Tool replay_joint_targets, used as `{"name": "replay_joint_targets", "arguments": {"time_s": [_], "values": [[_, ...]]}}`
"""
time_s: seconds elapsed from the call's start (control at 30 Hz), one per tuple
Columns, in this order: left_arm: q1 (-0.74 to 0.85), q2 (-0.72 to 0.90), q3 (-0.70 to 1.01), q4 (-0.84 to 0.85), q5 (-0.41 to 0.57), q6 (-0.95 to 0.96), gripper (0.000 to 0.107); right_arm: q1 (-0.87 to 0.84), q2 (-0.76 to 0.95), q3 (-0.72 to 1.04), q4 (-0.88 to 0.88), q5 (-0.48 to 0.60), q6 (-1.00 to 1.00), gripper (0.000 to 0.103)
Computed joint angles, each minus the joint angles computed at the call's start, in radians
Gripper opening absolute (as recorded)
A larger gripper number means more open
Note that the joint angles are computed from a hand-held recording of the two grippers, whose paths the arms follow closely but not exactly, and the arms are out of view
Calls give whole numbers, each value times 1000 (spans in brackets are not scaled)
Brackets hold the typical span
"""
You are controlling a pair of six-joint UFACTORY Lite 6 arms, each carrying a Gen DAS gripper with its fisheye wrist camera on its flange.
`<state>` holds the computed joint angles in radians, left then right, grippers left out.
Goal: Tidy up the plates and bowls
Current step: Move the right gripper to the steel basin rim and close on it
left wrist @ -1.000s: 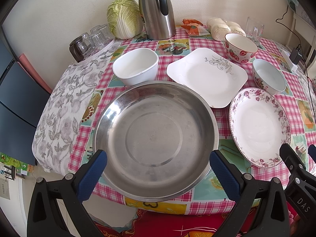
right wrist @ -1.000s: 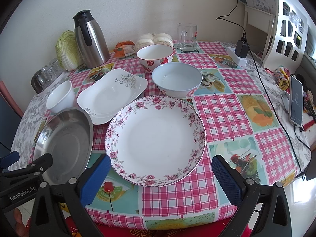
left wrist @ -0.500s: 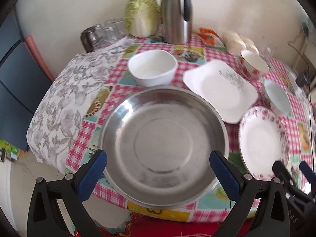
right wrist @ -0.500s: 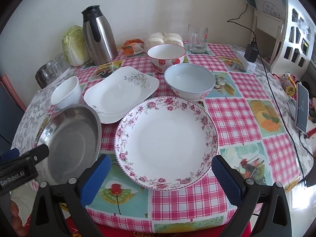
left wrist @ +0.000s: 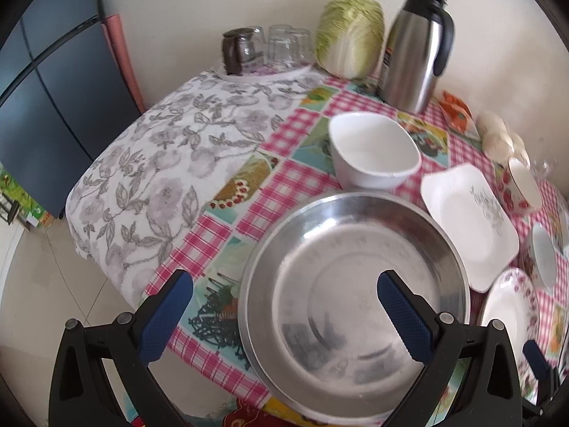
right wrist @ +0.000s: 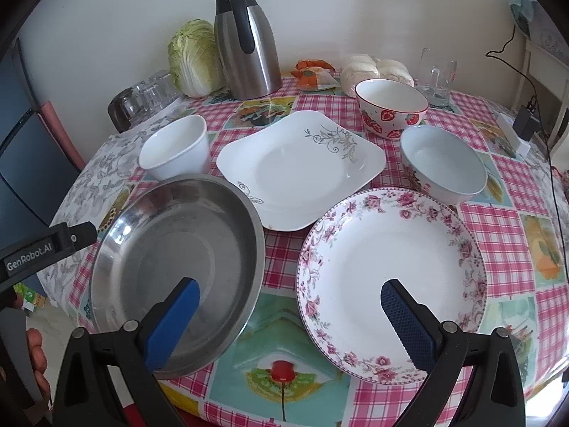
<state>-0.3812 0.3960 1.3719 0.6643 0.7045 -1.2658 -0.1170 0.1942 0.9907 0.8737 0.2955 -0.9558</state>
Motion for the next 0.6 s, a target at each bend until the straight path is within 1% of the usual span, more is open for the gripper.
{"name": "replay_joint_targets", "arguments": {"time_s": [0.07, 0.17, 0.3, 0.4, 0.43, 0.53, 0.6], "values": [[18, 5, 5, 14, -1, -16, 103, -1, 33, 29, 44, 14, -29, 103], [47, 38, 43, -28, 3, 16, 103, -7, 78, 63, 117, 43, -62, 103], [82, 94, 91, -171, -41, 115, 103, -13, 131, 102, 174, 63, -68, 103], [103, 114, 85, -247, -101, 170, 103, -13, 149, 115, 234, 79, -117, 103], [106, 121, 86, -247, -109, 176, 103, -12, 156, 121, 238, 88, -122, 103], [97, 145, 93, -168, -97, 156, 103, -3, 173, 135, 209, 103, -101, 103], [100, 149, 79, -146, -101, 166, 103, -14, 185, 143, 220, 141, -107, 103]]}}
